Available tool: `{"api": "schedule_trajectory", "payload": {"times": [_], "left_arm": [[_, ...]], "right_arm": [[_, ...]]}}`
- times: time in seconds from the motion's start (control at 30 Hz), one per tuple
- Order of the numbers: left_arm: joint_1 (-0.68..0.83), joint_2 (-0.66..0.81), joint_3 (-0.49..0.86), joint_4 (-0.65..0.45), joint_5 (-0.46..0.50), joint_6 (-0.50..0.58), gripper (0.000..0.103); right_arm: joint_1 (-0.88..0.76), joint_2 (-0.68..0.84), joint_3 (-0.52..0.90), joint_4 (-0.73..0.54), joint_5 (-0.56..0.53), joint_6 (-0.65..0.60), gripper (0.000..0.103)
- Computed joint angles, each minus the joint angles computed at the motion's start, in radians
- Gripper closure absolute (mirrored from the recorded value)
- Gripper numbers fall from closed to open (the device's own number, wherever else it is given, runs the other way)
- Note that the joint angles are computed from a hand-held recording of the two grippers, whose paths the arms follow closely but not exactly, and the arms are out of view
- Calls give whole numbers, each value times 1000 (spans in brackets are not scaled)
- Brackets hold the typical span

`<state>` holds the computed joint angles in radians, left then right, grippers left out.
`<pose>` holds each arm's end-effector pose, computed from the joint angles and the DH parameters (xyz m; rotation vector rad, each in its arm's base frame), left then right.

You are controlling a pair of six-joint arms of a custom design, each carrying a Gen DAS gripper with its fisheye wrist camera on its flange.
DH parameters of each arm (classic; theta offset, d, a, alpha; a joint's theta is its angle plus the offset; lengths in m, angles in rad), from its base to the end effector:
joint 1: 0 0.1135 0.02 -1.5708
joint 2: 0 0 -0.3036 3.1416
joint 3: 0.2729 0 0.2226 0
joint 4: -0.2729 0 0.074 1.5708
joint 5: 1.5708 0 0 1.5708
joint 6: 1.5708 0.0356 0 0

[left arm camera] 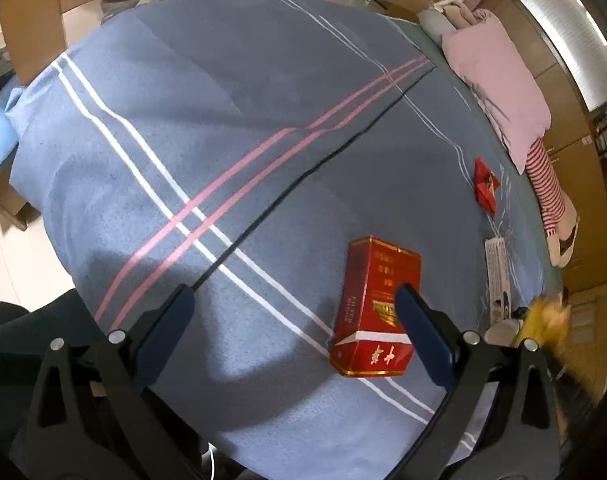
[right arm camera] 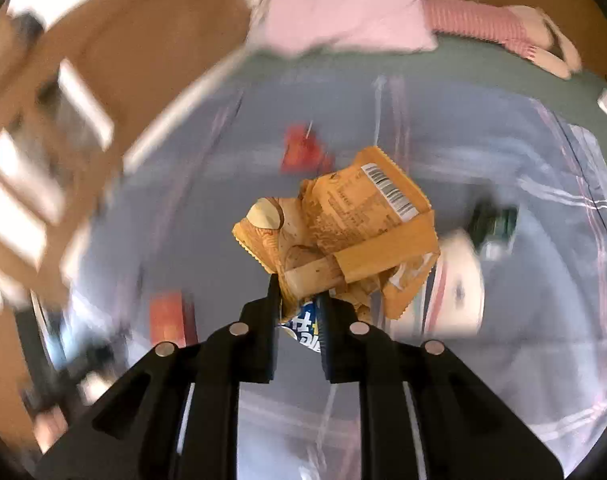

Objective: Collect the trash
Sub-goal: 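Grasp the orange snack bag with the right gripper and lift it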

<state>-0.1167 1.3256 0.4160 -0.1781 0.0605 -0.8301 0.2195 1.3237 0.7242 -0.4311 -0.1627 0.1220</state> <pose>0.1747 -0.0227 0.1787 -0.9286 2.5501 -0.3779 0.2063 0.0519 0.2429 -0.1865 2.6110 0.3334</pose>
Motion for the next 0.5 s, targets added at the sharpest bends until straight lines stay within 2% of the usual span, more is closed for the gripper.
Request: {"api": "schedule_trajectory", "payload": {"times": [0.1, 0.13, 0.17, 0.2, 0.23, 0.3, 0.33, 0.4, 0.5], "left_arm": [[-90, 42, 28, 5, -13, 33, 3], [-144, 74, 55, -4, -34, 61, 3], [-178, 97, 72, -10, -53, 75, 3], [-204, 120, 88, -14, -69, 86, 3], [-237, 153, 110, -22, -91, 96, 3], [-285, 211, 148, -37, -127, 109, 4], [-296, 226, 151, -36, -137, 111, 4], [-319, 265, 167, -42, -156, 118, 11], [-370, 311, 196, -80, -238, 144, 25]], "right_arm": [[66, -39, -52, -50, 63, 20, 68], [64, -62, -68, -54, 56, 26, 56], [45, -93, -85, -53, 34, 29, 48], [5, -145, -98, -59, 8, 35, 35], [-38, -192, -99, -77, -13, 37, 30], [-95, -246, -94, -113, -38, 33, 29], [-132, -257, -84, -134, -48, 34, 25], [-118, -261, -71, -153, -22, 118, 19], [-134, -164, -55, -134, -28, 209, 19]]}}
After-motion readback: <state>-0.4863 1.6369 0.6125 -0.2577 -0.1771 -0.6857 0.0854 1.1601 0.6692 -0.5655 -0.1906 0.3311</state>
